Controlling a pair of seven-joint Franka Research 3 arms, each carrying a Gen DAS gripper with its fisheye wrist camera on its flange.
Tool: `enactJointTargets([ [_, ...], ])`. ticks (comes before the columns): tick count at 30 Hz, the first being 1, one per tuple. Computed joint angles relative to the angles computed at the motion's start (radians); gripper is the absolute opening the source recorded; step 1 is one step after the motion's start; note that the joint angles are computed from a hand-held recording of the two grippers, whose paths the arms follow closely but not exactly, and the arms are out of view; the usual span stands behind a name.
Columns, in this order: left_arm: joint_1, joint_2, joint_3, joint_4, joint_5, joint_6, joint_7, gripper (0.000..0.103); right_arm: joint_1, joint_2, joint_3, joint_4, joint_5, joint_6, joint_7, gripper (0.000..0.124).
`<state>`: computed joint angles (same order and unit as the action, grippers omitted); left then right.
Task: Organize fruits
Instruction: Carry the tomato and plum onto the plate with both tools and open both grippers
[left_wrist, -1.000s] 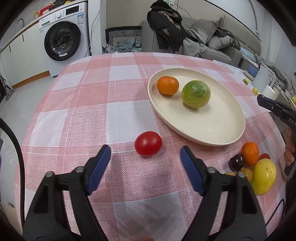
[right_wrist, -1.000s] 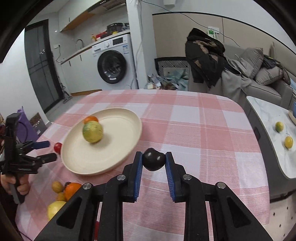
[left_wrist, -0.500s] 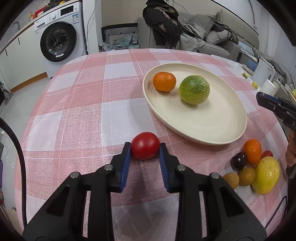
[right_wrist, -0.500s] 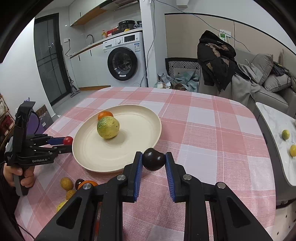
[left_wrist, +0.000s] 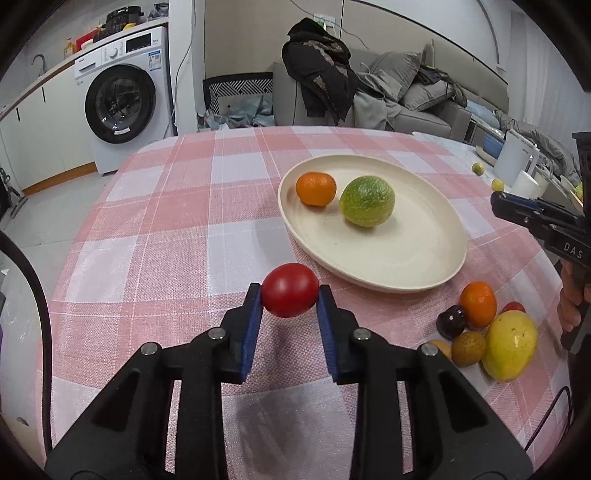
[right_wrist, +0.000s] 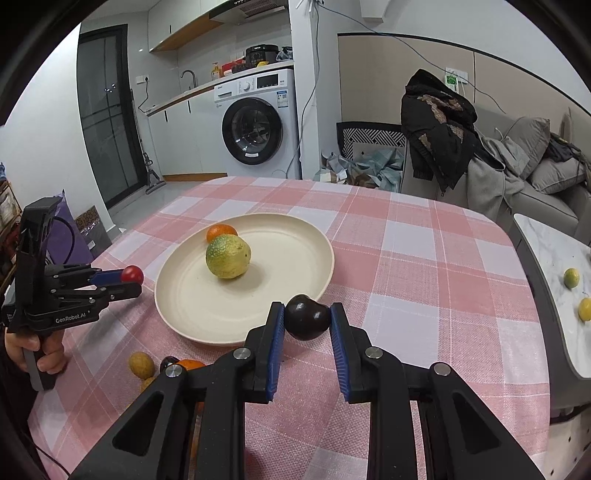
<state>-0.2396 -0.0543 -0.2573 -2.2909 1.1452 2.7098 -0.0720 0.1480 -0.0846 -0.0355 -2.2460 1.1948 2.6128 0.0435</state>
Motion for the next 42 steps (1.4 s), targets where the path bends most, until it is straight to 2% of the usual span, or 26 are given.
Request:
enactJointTargets([
  [6, 0.003, -0.031, -0.012, -0.006, 0.103, 0.018, -0.093, 0.027, 0.01, -0.015, 0.004, -0.013, 0.034, 0.003, -0.036, 0.025],
  [12, -0.012, -0.028, -0.028, 0.021, 0.154, 0.0, -0.114, 0.027, 0.028, -0.02, 0.013, -0.024, 0.012, 0.01, -0.041, 0.025],
  [26, -0.061, 0.092, -0.003, 0.147, 0.102, -0.004, -0.011, 0.027, 0.046, 0.035, 0.036, 0.018, -0.066, 0.005, 0.066, 0.025],
  [33, -0.084, 0.16, 0.025, 0.206, 0.073, 0.004, 0.022, 0.027, 0.047, 0.035, 0.041, 0.011, -0.057, 0.003, 0.046, 0.025],
  [40, -0.104, 0.171, 0.043, 0.212, 0.082, 0.003, 0.022, 0.027, 0.055, 0.037, 0.047, 0.004, -0.064, 0.024, 0.041, 0.025],
  [42, -0.109, 0.162, 0.043, 0.206, 0.1, -0.011, 0.003, 0.027, 0.052, 0.037, 0.044, 0.005, -0.073, 0.003, 0.049, 0.031],
])
